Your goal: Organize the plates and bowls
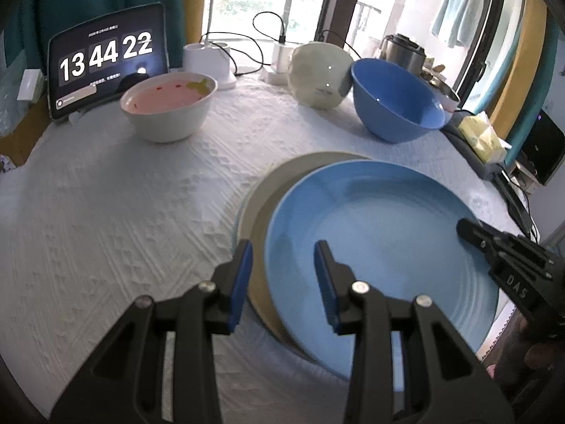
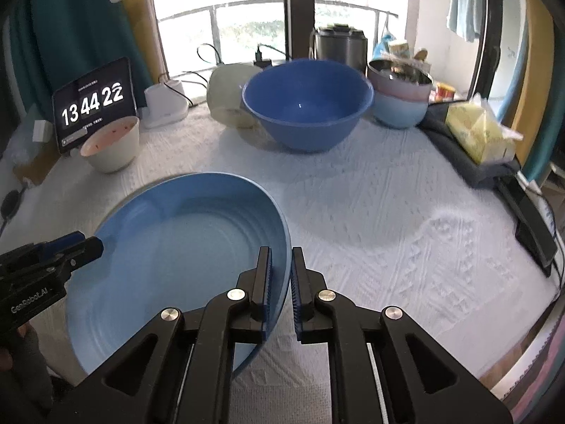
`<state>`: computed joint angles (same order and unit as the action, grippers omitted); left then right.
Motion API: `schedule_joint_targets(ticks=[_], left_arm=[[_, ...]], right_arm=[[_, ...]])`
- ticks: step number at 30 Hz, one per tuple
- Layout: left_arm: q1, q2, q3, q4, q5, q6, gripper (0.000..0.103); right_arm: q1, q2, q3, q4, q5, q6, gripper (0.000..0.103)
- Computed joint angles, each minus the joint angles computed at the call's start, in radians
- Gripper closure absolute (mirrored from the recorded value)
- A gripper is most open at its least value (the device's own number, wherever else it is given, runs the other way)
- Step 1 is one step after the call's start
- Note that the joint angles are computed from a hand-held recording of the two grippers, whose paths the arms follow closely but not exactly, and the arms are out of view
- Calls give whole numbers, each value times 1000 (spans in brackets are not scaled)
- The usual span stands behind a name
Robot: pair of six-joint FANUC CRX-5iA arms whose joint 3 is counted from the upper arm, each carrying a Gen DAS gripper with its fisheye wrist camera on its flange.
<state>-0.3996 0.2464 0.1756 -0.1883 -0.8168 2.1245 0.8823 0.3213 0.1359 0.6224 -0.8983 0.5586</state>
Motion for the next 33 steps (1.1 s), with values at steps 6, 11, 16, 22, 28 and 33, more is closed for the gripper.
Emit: schedule_joint_targets(ticks=[6,11,16,22,28,33], left_arm=[[-12,18,34,-27,-38,10,65],[-18,27,53,-44,-61,14,65],[-19,31,60,-56,-67,31,65],[-20,48,68,-50,-75,13,57],[-48,84,126,-123,-128,19,56],[-71,106,151,-183,-133,16,44]], right_arm=[[1,7,17,-45,3,54,77],[-7,-15,-9,-21,34,22,74],[-20,-32,-30,13,55,-4,62],[-41,-22,-12,-66,57,36,47],[-59,0,27,-192,63,103,41],[-78,8,47,-291,101,149,32]])
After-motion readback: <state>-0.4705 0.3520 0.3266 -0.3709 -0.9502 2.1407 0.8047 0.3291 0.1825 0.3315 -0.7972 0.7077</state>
